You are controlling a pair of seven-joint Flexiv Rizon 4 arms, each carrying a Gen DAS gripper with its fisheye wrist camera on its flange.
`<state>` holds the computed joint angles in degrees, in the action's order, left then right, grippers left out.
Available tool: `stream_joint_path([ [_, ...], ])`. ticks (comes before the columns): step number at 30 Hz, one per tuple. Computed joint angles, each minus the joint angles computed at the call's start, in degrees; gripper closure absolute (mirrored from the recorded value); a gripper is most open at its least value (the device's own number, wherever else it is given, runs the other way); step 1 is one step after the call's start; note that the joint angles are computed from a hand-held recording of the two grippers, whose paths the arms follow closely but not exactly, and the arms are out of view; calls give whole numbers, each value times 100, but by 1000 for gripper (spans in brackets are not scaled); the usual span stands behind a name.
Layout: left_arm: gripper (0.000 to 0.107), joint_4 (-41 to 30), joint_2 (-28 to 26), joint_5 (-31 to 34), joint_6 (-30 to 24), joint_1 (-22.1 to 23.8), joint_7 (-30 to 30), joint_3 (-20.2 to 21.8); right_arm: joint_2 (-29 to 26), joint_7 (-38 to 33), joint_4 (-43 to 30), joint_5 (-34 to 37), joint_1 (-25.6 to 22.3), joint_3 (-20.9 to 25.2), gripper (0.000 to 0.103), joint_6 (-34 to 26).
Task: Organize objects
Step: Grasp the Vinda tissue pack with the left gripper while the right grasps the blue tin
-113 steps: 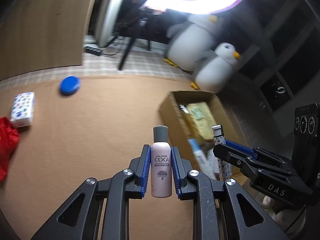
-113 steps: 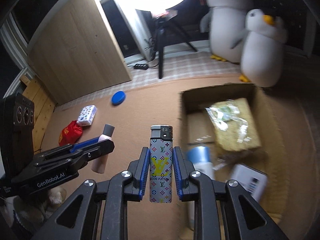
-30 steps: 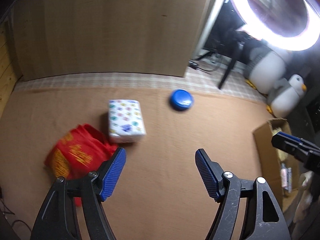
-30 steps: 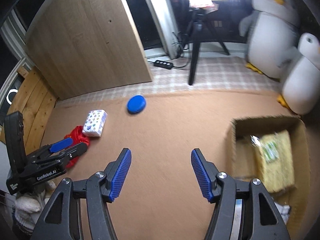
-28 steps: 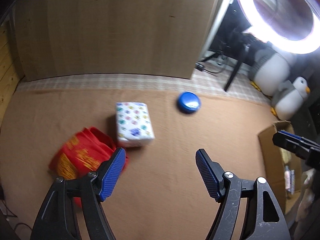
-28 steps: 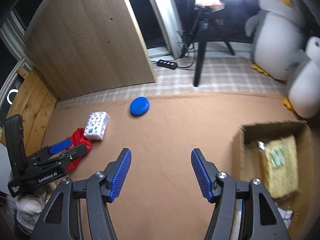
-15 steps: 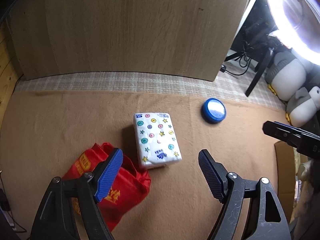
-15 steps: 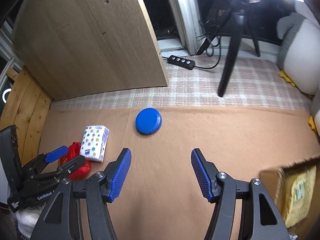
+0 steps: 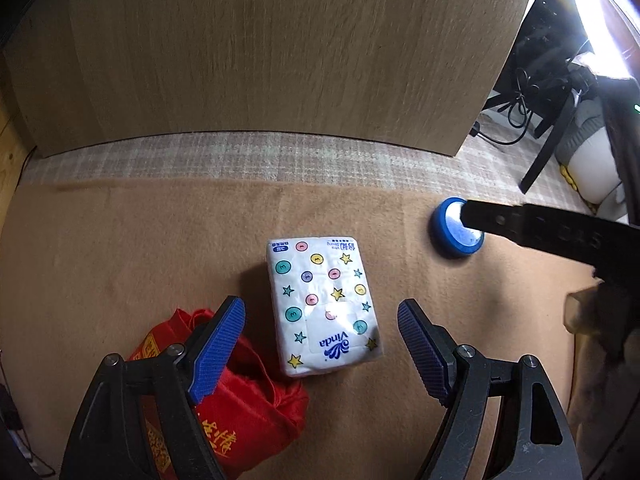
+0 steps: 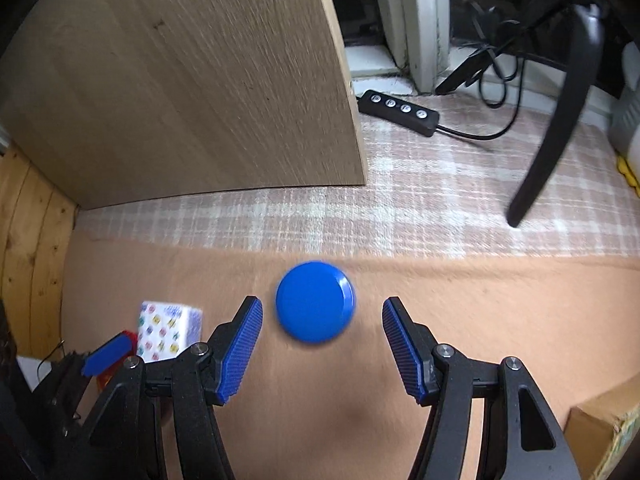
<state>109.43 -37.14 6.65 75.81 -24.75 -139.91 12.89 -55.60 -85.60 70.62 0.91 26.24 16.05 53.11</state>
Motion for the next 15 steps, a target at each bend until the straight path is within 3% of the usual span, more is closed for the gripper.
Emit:
stream_joint_path([
  [12, 25, -20, -147, -178, 72, 183, 225, -131, -297, 244, -339, -413, 357, -242, 45, -157],
  [15, 25, -43, -184, -230, 59, 195, 282, -141, -254, 282, -246, -544, 462, -323, 49, -125],
])
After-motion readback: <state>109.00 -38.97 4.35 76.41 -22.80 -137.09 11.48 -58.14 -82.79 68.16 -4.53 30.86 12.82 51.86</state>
